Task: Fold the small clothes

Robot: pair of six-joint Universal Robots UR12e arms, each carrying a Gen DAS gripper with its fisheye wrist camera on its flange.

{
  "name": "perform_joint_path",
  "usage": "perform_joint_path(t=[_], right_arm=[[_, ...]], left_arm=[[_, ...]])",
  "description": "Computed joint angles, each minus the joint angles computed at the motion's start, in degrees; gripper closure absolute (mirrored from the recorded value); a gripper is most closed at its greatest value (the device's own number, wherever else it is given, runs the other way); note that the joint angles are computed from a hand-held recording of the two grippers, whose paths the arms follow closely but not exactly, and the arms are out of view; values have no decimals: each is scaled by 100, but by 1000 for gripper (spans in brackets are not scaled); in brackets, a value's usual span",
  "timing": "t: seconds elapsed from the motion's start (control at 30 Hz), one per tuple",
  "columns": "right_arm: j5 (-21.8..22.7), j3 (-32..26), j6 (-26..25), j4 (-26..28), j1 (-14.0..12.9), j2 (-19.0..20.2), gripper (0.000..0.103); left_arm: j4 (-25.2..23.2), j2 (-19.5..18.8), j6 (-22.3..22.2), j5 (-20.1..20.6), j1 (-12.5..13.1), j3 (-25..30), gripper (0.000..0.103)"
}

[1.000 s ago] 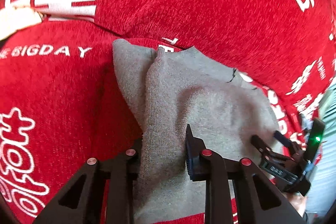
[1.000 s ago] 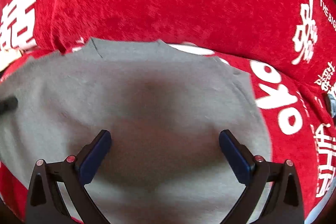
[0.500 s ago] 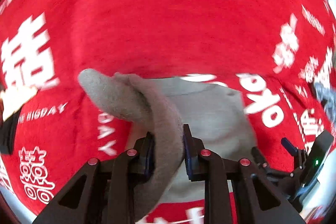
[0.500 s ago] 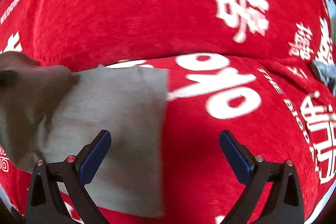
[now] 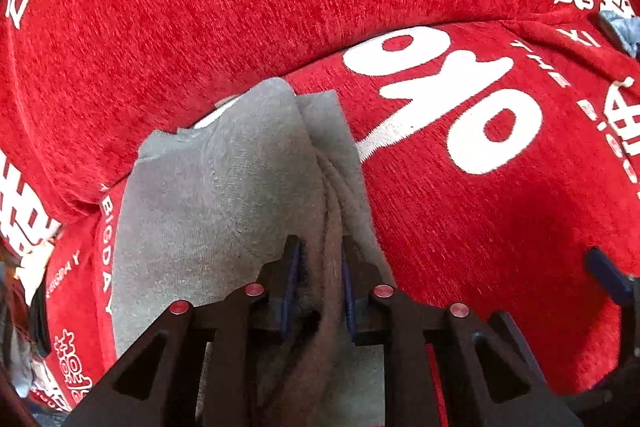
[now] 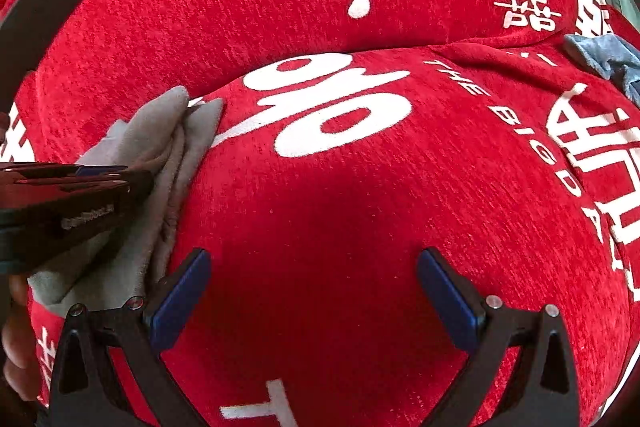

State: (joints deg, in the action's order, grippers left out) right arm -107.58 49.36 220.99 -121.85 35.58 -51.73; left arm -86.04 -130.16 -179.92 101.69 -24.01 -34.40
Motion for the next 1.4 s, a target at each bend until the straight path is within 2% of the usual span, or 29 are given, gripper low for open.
perform_joint_path(t=[0.03, 0.1, 0.17, 0.2, 0.3, 0.33, 0.43, 0.5, 0.6, 0.7, 0.73, 0.8, 0.83, 0.87, 0.97, 1.0, 1.1, 1.17, 1.27, 1.3, 1.33, 1.4], right_arm=[[66, 26, -27, -81, -7, -15, 1], [65, 51, -80, -176, 2, -40, 1], [138, 104, -130, -348, 9, -87, 1], [195, 141, -134, -454, 9, -115, 1], [497, 160, -144, -785, 10, -151, 1], [745, 139, -191, -967, 3, -141, 1], [1781, 23, -214, -1459, -57, -45, 1], [2322, -161, -93, -1579, -83, 87, 1], [2500, -709, 116, -1272, -34, 399, 1], [2710, -1457, 445, -674, -42, 833, 1], [2770, -1772, 531, -417, -42, 1022, 23], [2960, -2160, 356, 2, -75, 1229, 91], [2957, -2153, 408, 22, -81, 1219, 92], [2895, -1957, 423, -198, -80, 1102, 92], [2406, -1159, 71, -855, -8, 638, 93], [2411, -826, 154, -986, -15, 486, 93], [2582, -421, 406, -854, -47, 388, 93], [2707, -91, 582, -1318, -52, 310, 91], [2740, -92, 567, -1416, -90, 250, 69], [2579, -119, 470, -1417, -91, 218, 55], [2371, -158, 349, -1424, -82, 201, 35], [1897, -270, 172, -1414, -63, 190, 20]], left_arm=[[-132, -5, 2, -233, 54, 105, 69], [-20, 156, -40, -789, 170, 7, 23], [666, 573, -202, -935, 276, -561, 2], [1087, 847, -292, -1150, 376, -937, 1], [1645, 1378, -409, -1798, 677, -1688, 1], [1847, 1555, -498, -1767, 765, -1977, 1], [2318, 2000, -532, -1199, 916, -2831, 1], [2322, 2162, -439, -910, 967, -3188, 1], [2498, 2345, -324, -654, 994, -3697, 1], [2480, 2333, -247, -851, 989, -3832, 1], [2410, 2263, -182, -796, 952, -3793, 1], [2206, 2121, -255, -786, 923, -3645, 1], [2087, 2082, -319, -910, 944, -3570, 1], [2058, 2084, -380, -1029, 963, -3533, 1], [2489, 2323, -457, -1586, 1063, -3773, 1], [2539, 2387, -386, -1735, 1087, -3836, 1], [2329, 2365, -275, -1829, 1104, -3809, 1], [2157, 2278, -418, -1800, 1121, -3684, 1], [2130, 2218, -743, -2154, 1214, -3551, 1], [2153, 2200, -817, -2290, 1236, -3502, 1], [2208, 2171, -889, -2397, 1240, -3438, 1], [2255, 2091, -929, -2435, 1193, -3291, 1]])
